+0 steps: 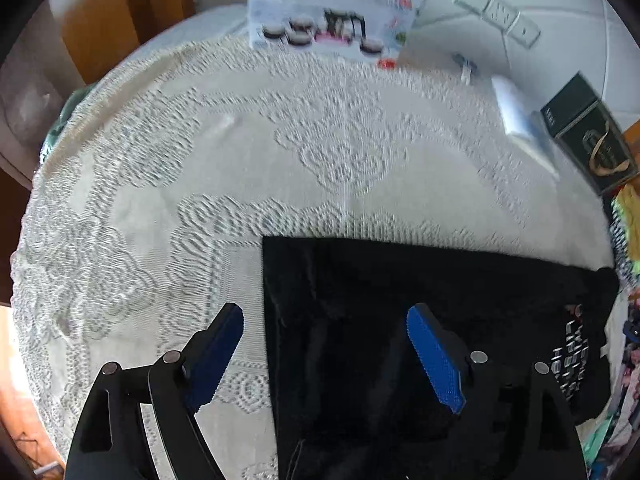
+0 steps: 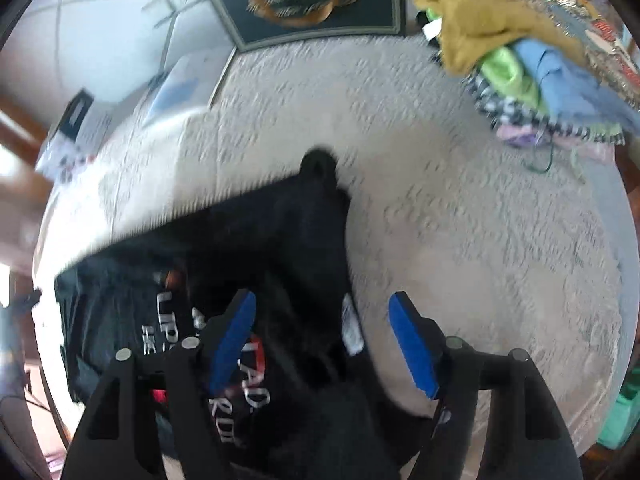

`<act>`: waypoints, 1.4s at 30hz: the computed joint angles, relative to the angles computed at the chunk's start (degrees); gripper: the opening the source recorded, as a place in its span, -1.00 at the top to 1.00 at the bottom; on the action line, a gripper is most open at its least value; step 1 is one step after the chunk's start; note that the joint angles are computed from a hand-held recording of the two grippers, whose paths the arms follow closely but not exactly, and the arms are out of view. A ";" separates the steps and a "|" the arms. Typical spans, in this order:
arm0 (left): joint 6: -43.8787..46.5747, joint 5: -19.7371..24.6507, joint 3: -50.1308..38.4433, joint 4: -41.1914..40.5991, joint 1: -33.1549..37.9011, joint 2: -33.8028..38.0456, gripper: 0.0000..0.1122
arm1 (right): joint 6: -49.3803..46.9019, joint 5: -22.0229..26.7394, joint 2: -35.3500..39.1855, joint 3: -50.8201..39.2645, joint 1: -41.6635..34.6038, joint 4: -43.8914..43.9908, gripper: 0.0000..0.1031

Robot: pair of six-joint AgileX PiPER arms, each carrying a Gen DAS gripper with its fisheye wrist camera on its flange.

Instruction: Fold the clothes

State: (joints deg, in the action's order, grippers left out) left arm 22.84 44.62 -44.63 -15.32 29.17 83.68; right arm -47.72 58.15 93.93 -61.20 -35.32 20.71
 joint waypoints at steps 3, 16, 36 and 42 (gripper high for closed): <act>-3.89 -3.59 1.00 1.92 -3.24 3.27 -0.51 | -0.83 -1.45 -0.95 3.47 0.48 -0.97 -0.33; -8.38 -2.63 2.61 4.38 -8.53 -0.20 0.71 | -0.07 -10.99 -7.82 12.85 8.11 -6.73 0.89; -0.16 4.31 2.82 1.67 -1.13 -7.40 0.25 | -8.10 -5.62 -7.13 1.97 0.24 -1.67 -0.10; -6.85 0.41 -2.66 3.47 -8.89 1.05 -0.22 | 4.27 -15.82 0.75 0.02 14.28 -14.03 -0.10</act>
State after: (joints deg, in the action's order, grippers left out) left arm 15.98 45.03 -47.29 -11.85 20.28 84.74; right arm -43.46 42.33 94.68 -61.18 -21.04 6.68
